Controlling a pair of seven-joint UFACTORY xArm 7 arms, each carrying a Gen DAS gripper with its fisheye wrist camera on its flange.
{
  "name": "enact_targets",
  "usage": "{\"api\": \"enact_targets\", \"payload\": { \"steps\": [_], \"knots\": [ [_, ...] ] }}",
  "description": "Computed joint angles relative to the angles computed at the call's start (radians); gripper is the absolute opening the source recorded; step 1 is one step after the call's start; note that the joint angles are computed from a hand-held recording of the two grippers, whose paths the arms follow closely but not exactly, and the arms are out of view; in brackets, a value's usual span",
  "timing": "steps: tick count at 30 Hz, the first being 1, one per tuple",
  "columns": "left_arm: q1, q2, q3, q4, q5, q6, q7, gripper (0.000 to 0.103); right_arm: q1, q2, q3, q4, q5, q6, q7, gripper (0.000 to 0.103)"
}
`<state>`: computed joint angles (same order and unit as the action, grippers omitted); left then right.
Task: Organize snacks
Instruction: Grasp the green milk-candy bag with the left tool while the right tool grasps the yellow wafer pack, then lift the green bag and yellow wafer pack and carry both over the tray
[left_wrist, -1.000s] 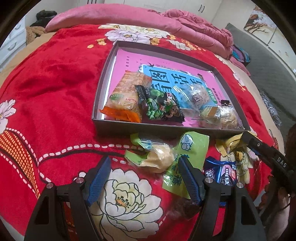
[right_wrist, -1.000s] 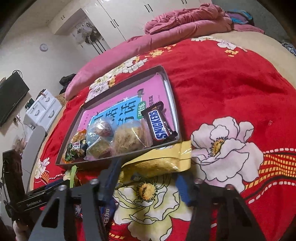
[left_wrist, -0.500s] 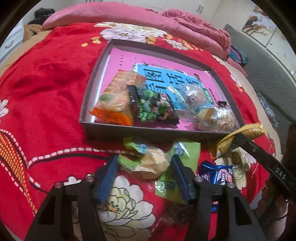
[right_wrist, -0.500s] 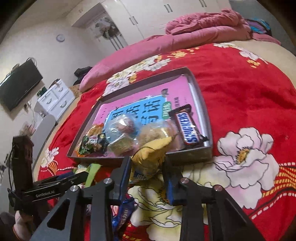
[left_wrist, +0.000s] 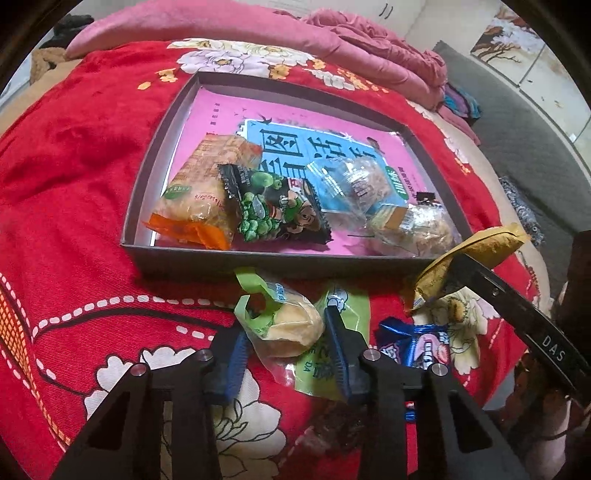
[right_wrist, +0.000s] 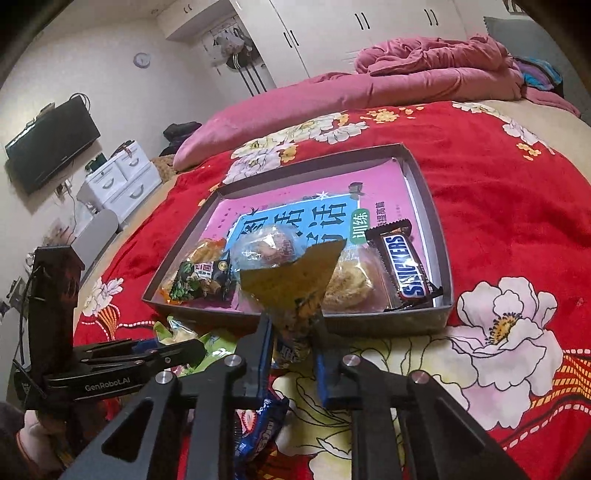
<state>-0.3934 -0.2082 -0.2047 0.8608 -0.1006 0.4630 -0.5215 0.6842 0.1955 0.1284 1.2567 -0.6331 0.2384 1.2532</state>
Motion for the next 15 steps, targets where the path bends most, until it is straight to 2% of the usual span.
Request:
{"api": "enact_targets", "payload": {
  "steps": [9, 15],
  "knots": [
    [-0.006, -0.052, -0.002, -0.029, -0.001, -0.063, 0.012, 0.039, 0.002, -0.033, -0.023, -0.015, -0.119, -0.033, 0.117, 0.02],
    [0.023, -0.074, -0.031, -0.035, 0.062, -0.108, -0.054, 0.039, -0.011, -0.053, -0.013, -0.009, -0.216, -0.017, 0.191, 0.02]
  ]
}}
